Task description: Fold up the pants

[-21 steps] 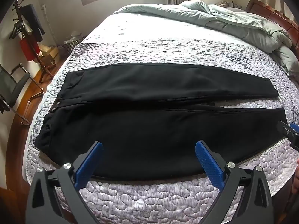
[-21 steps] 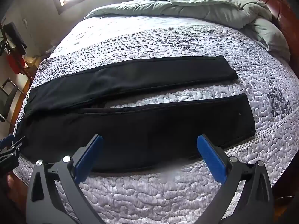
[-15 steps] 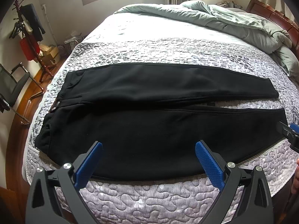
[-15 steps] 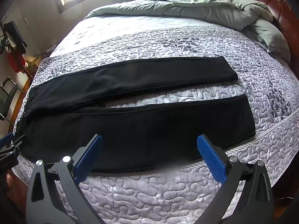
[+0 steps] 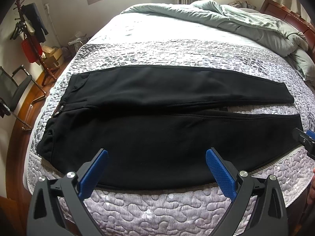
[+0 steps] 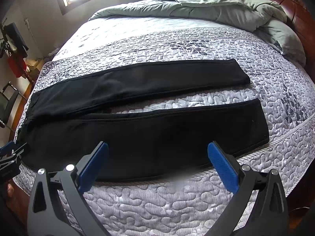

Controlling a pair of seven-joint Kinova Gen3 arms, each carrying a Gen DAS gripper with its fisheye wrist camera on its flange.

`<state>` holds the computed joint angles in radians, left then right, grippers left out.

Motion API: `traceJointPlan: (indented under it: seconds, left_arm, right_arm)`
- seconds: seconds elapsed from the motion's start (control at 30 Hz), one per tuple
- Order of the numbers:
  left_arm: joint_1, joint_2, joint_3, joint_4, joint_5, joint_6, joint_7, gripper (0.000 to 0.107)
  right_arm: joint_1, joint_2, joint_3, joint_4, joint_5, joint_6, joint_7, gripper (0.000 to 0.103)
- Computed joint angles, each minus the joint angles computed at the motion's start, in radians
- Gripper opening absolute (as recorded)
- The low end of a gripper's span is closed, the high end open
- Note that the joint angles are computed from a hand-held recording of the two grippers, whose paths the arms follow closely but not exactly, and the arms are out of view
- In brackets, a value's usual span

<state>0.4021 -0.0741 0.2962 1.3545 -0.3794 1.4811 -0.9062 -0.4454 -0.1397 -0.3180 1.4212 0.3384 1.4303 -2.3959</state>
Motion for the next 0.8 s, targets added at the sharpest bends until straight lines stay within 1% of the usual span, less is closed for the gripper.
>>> traceJointPlan:
  seconds: [0.33,0.6,0.73,0.8]
  left_arm:
    - [-0.021,-0.020,-0.010,0.019,0.032,-0.018,-0.015,0.099]
    - [-0.031,-0.025,-0.007,0.031,0.034,-0.020,-0.022,0.099]
    - [-0.041,-0.022,-0.017,0.030,0.071,-0.023,-0.032,0.099]
    - [-0.048,-0.017,-0.030,0.021,0.114,-0.024,-0.042,0.099]
  right_arm:
    - [-0.001,0.003,0.004,0.002,-0.004,-0.001,0.002,0.100]
    - [-0.001,0.004,0.009,0.014,-0.013,-0.010,0.007,0.100]
    - [0.002,0.005,0.014,0.020,-0.020,-0.016,0.013,0.100]
    - [0.005,0.003,0.022,0.025,-0.027,-0.024,0.029,0.100]
